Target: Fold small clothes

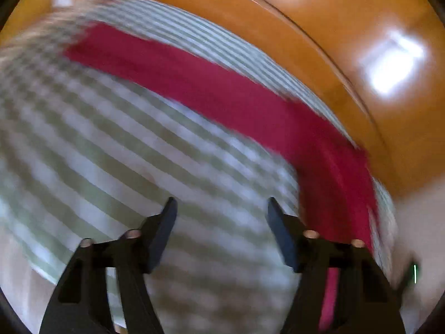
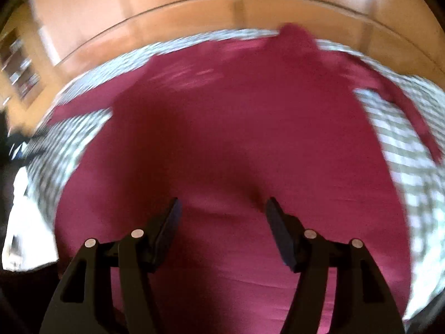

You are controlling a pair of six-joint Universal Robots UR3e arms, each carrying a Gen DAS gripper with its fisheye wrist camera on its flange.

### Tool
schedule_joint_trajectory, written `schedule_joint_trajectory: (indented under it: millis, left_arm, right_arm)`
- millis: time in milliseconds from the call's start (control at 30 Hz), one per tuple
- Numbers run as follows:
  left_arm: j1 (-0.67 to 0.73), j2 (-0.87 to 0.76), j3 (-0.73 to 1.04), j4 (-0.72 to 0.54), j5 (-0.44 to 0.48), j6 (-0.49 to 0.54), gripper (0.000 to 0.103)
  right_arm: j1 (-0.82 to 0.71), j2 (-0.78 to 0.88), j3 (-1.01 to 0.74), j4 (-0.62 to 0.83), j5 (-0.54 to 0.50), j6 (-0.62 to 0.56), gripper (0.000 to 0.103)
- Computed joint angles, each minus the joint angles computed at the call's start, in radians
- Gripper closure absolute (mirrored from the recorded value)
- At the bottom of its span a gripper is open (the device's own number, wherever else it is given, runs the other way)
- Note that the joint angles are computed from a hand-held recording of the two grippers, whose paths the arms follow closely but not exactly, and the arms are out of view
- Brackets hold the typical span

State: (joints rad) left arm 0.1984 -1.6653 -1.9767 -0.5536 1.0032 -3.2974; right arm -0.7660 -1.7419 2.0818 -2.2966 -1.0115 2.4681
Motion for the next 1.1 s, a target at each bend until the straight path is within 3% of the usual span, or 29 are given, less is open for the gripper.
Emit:
schedule_joint_trajectory:
  millis: [133, 200, 300, 333, 367, 400, 433, 533, 600, 633, 700, 733, 800, 867, 967, 1033, 1100]
  left_arm:
    - [-0.115, 0.005, -0.066, -0.02, -0.151, 0.066, 0.043]
    - [-0.213, -0.003, -0.06, -0.02, -0.084, 0.062, 0.043]
    - [-0.302, -0.011, -0.053, 0.005, -0.02, 0.047, 0.043]
    - [-0.319, -0.015, -0.037, -0.004, 0.003, 0.051, 0.064]
    - [-0.33, -0.025, -0.009, -0.025, 0.029, 0.061, 0.097]
    - [-0.335, -0.032, 0.022, -0.057, 0.067, 0.077, 0.097]
    - [-0.328, -0.03, 0.028, -0.056, 0.075, 0.082, 0.097]
    - [-0.307, 0.0, 0.065, -0.092, 0.144, 0.12, 0.098]
    - [-0.298, 0.023, 0.096, -0.153, 0.169, 0.17, 0.098]
    - [-0.31, 0.023, 0.104, -0.16, 0.181, 0.173, 0.096]
    - [-0.329, 0.018, 0.136, -0.176, 0.222, 0.183, 0.061]
    - [-0.339, -0.002, 0.167, -0.172, 0.233, 0.17, 0.033]
    - [-0.338, 0.006, 0.177, -0.139, 0.225, 0.136, 0.03]
    - [-0.356, -0.012, 0.214, -0.112, 0.244, 0.113, 0.03]
    - [-0.404, -0.092, 0.29, -0.046, 0.235, 0.06, 0.03]
    - [-0.452, -0.174, 0.366, -0.036, 0.214, 0.036, 0.03]
    - [-0.529, -0.285, 0.489, -0.056, 0.235, 0.036, 0.03]
  right_arm:
    - [-0.211, -0.024, 0.011, 0.002, -0.038, -0.037, 0.04]
    - [-0.274, -0.03, 0.016, 0.025, -0.052, -0.076, 0.039]
    - [-0.342, -0.021, -0.01, 0.218, -0.039, -0.18, 0.042]
    - [-0.345, -0.027, -0.007, 0.262, -0.035, -0.209, 0.048]
    - [-0.344, -0.055, 0.022, 0.26, -0.03, -0.235, 0.058]
    - [-0.342, -0.078, 0.03, 0.284, -0.023, -0.261, 0.071]
    - [-0.344, -0.101, 0.022, 0.326, -0.013, -0.278, 0.094]
    - [-0.399, -0.184, -0.004, 0.51, 0.026, -0.411, 0.095]
    - [-0.411, -0.208, -0.002, 0.545, 0.017, -0.447, 0.095]
    - [-0.407, -0.193, 0.006, 0.508, -0.001, -0.43, 0.094]
    - [-0.415, -0.158, 0.0, 0.472, -0.012, -0.4, 0.091]
    - [-0.433, -0.135, -0.019, 0.467, 0.007, -0.385, 0.087]
    - [-0.454, -0.095, -0.057, 0.412, 0.049, -0.33, 0.08]
    - [-0.431, -0.009, -0.093, 0.219, 0.076, -0.174, 0.059]
    - [-0.344, 0.206, -0.217, -0.085, 0.008, 0.052, 0.059]
    - [-0.273, 0.392, -0.373, -0.217, -0.071, 0.159, 0.059]
    - [-0.217, 0.536, -0.533, -0.25, -0.156, 0.208, 0.059]
